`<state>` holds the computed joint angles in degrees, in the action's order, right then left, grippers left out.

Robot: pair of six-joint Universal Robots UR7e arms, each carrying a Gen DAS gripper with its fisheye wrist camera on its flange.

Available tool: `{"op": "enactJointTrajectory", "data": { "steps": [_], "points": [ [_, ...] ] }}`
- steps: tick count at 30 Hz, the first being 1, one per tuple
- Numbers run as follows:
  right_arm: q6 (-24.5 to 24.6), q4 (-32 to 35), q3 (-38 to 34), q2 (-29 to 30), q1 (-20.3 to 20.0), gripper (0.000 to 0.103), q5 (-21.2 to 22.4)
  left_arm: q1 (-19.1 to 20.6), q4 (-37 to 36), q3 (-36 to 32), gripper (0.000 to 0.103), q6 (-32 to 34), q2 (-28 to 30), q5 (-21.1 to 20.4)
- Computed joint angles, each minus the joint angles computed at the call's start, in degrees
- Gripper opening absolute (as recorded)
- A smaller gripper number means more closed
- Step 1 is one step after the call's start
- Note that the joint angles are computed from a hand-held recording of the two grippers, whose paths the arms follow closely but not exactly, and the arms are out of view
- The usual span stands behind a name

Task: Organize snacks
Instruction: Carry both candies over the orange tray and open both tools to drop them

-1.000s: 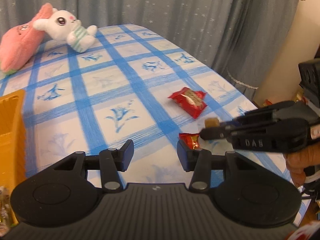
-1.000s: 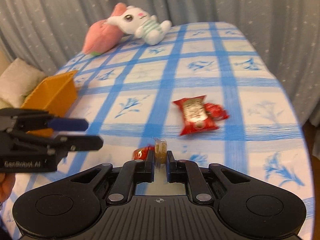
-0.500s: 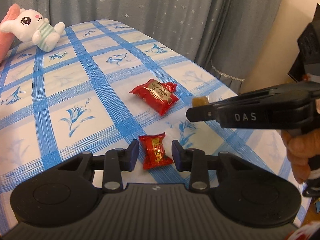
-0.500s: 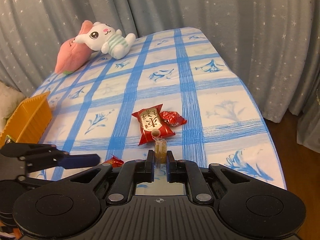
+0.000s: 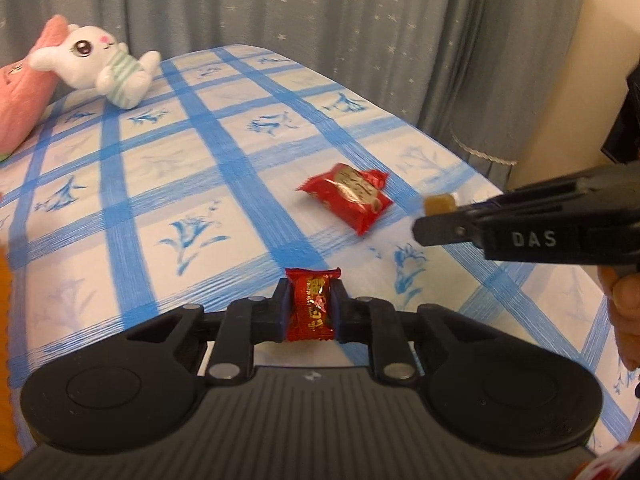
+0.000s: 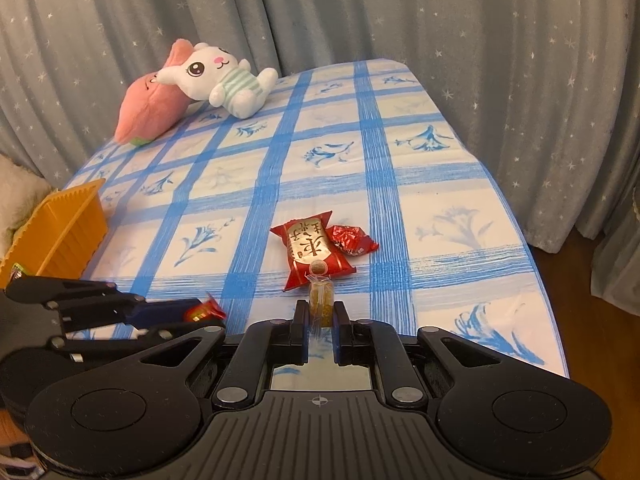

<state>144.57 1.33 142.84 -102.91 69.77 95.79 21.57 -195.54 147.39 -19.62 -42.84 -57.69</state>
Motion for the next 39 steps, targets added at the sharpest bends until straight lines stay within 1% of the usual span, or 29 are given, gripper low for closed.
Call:
{"op": "enactJointTrajectory", "data": {
  "steps": [4,7,11,15,17,20,26,28,31,36,39],
  "points": [
    [2.03,-0.09,0.02,-0.77,3.17,0.011,2.31,0.14,1.22,1.74,0.018,-2.46,-4.32,0.24],
    [4.66,-0.21,-0.37,-0.55,6.90,0.011,4.97,-0.90,2.95,3.53,0.018,-3.33,-8.66,1.82],
    [7.25,-1.14,-1.03,0.74,14.07,0.011,9.36,-2.37,7.74,6.08,0.018,-5.39,-15.90,4.50],
    [9.64,-3.04,-2.16,4.45,23.34,0.011,15.22,-4.71,15.35,9.01,0.018,-9.23,-25.14,7.75],
    [10.93,-3.82,-2.82,6.68,27.24,0.011,17.24,-5.97,20.53,10.28,0.018,-11.57,-30.71,8.82],
    [13.60,-4.49,-3.95,10.10,32.07,0.011,18.77,-8.02,30.19,11.47,0.018,-14.50,-39.17,10.71],
    [18.00,-5.86,-7.29,18.79,40.63,0.011,20.30,-10.74,52.65,12.50,0.018,-22.04,-56.30,13.35],
    [18.97,-6.27,-8.65,21.78,43.10,0.011,20.61,-11.10,58.88,12.69,0.018,-24.20,-61.23,13.89],
    [19.90,-6.68,-10.75,25.99,45.83,0.011,20.72,-11.32,67.58,12.51,0.018,-26.83,-67.83,14.57],
    [21.01,-7.12,-13.71,31.55,48.26,0.011,20.51,-11.86,80.79,11.87,0.018,-30.37,-78.15,15.49],
    [21.44,-7.12,-15.40,34.51,49.53,0.011,20.22,-11.38,86.16,11.32,0.018,-31.71,-82.48,15.87]
  ]
}}
